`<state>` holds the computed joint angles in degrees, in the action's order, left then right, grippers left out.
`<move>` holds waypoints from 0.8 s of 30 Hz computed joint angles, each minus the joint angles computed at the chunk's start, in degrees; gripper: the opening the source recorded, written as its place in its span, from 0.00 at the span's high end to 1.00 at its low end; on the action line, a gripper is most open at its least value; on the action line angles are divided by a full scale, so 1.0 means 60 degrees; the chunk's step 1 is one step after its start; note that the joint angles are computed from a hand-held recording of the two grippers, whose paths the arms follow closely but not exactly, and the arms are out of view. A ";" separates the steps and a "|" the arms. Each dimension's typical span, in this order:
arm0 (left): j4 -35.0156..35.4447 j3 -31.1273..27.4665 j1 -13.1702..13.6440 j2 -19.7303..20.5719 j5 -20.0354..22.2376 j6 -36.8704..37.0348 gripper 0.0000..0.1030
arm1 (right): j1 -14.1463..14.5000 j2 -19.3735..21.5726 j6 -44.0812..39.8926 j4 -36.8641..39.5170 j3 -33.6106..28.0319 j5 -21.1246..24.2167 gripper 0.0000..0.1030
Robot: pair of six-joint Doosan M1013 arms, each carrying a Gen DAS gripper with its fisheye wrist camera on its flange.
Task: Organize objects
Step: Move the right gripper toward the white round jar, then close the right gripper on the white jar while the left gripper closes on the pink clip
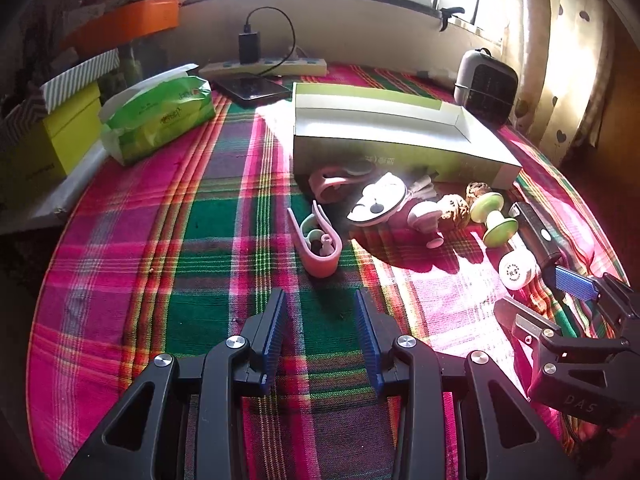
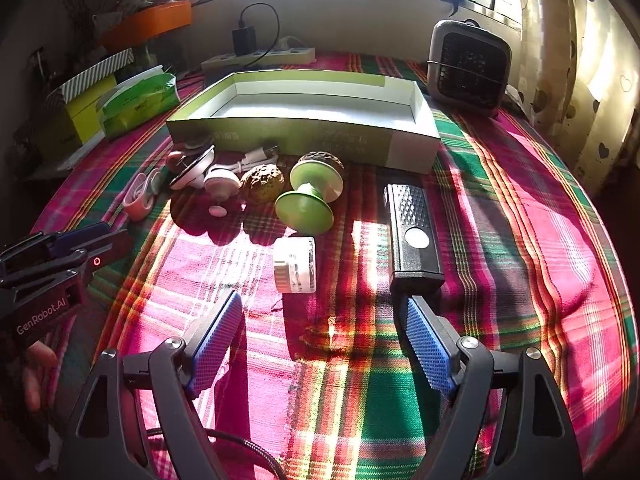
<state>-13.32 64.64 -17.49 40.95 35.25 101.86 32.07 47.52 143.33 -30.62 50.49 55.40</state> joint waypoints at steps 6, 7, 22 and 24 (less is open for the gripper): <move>-0.0450 -0.0285 0.0063 0.0156 0.0243 0.0305 0.68 | -0.0044 0.0130 -0.0126 0.0040 -0.0254 0.0098 0.29; -0.0549 -0.0352 0.0079 0.0191 0.0312 0.0323 0.68 | -0.0051 0.0140 -0.0141 0.0040 -0.0274 0.0097 0.30; 0.0165 -0.1205 0.0008 0.0618 0.0839 -0.0763 0.68 | -0.0102 0.0161 -0.0104 -0.0016 -0.0322 0.0040 0.52; 0.0317 -0.1209 -0.0014 0.0621 0.0818 -0.0829 0.68 | -0.0106 0.0151 -0.0073 -0.0027 -0.0304 0.0030 0.54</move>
<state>-11.42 57.39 -17.58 44.67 40.16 96.88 31.43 48.43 142.89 -30.78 48.66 55.58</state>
